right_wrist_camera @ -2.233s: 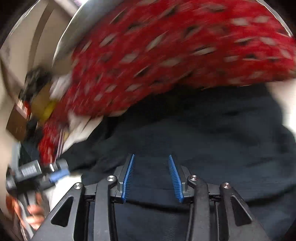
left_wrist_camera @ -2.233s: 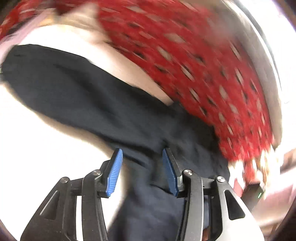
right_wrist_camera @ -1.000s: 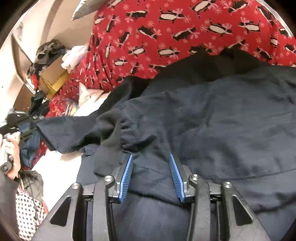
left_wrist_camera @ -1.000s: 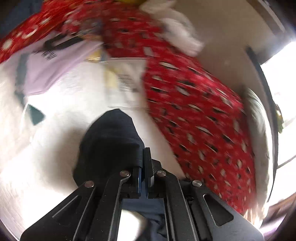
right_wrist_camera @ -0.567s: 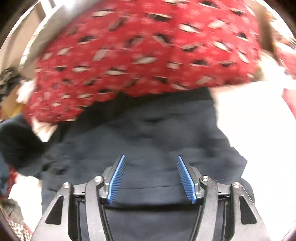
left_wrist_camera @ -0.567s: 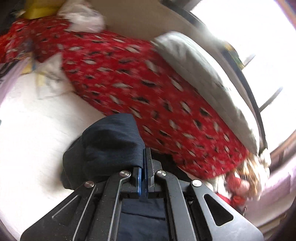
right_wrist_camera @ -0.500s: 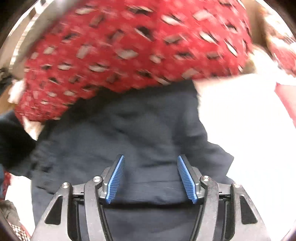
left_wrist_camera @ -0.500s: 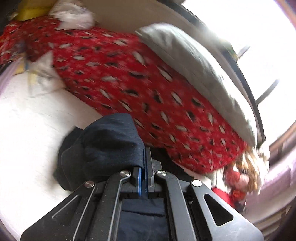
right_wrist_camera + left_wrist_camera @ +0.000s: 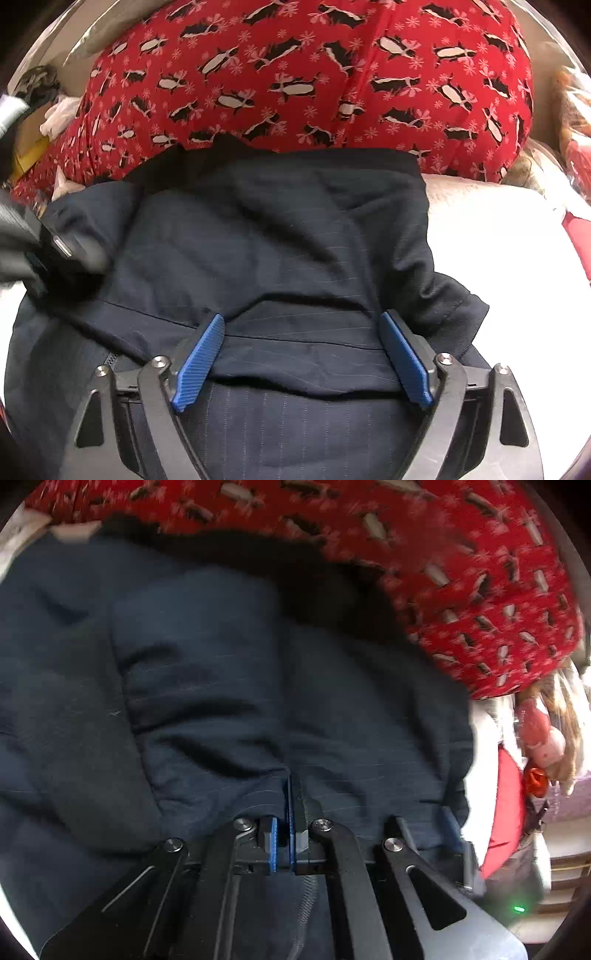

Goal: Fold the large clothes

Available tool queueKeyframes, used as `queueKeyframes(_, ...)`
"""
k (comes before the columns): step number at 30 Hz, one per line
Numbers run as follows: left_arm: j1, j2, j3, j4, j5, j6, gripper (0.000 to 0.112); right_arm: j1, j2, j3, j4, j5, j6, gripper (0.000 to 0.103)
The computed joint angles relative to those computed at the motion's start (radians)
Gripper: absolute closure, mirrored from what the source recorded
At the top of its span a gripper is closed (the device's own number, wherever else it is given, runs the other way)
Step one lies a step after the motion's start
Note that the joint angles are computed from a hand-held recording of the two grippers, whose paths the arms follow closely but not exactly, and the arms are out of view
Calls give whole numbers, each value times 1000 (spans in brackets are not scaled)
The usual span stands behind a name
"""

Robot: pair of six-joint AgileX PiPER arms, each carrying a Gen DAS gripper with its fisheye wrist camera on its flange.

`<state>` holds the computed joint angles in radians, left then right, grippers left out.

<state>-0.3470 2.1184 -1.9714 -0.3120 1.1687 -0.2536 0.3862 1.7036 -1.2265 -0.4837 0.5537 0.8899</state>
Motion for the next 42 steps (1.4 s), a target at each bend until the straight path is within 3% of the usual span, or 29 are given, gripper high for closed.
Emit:
queueKeyframes(3, 37, -69, 71, -88, 8, 87, 108, 1, 7, -11, 2, 7, -9, 13)
queueKeyframes(6, 111, -216, 250, -206, -16, 224, 101, -4, 15, -47, 55, 51, -74, 13)
queueKeyframes(8, 175, -332, 375, -238, -53, 286, 65, 7, 21, -94, 53, 104, -77, 14)
queueKeyframes(9, 200, -389, 433, -198, -96, 257, 59, 12, 0, -96, 70, 80, -91, 14)
queueKeyframes(11, 239, -462, 519, -92, -171, 178, 58, 28, -28, -102, 107, 29, -134, 14)
queueKeyframes(14, 331, -460, 571, -147, -183, 206, 58, 81, -8, -198, 152, 35, -240, 13)
queueKeyframes(19, 407, -429, 641, -308, -200, 297, 58, 222, 196, -486, 89, 233, -427, 13)
queueKeyframes(22, 430, -391, 628, -346, -180, 336, 58, 269, 299, -594, 48, 301, -493, 15)
queueKeyframes(23, 435, -380, 623, -360, -178, 342, 58, 284, 324, -620, 9, 314, -480, 17)
queueKeyframes(25, 451, -374, 624, -380, -175, 367, 58, 279, 345, -653, 28, 303, -502, 57)
queueKeyframes(26, 455, -372, 625, -378, -173, 376, 58, 257, 345, -668, 97, 298, -515, 100)
queueKeyframes(29, 438, -371, 619, -359, -182, 367, 58, 158, 238, -532, 292, 142, -499, 100)
queueKeyframes(34, 436, -381, 630, -352, -188, 363, 58, -74, -9, -125, 792, -179, -568, 103)
queueKeyframes(37, 427, -381, 631, -342, -200, 352, 58, -202, -80, 38, 1092, -199, -683, 103)
queueKeyframes(40, 423, -382, 634, -337, -209, 351, 58, -326, -127, 184, 1392, -159, -872, 102)
queueKeyframes(42, 426, -381, 634, -347, -208, 356, 58, -373, -175, 283, 1592, -150, -1062, 93)
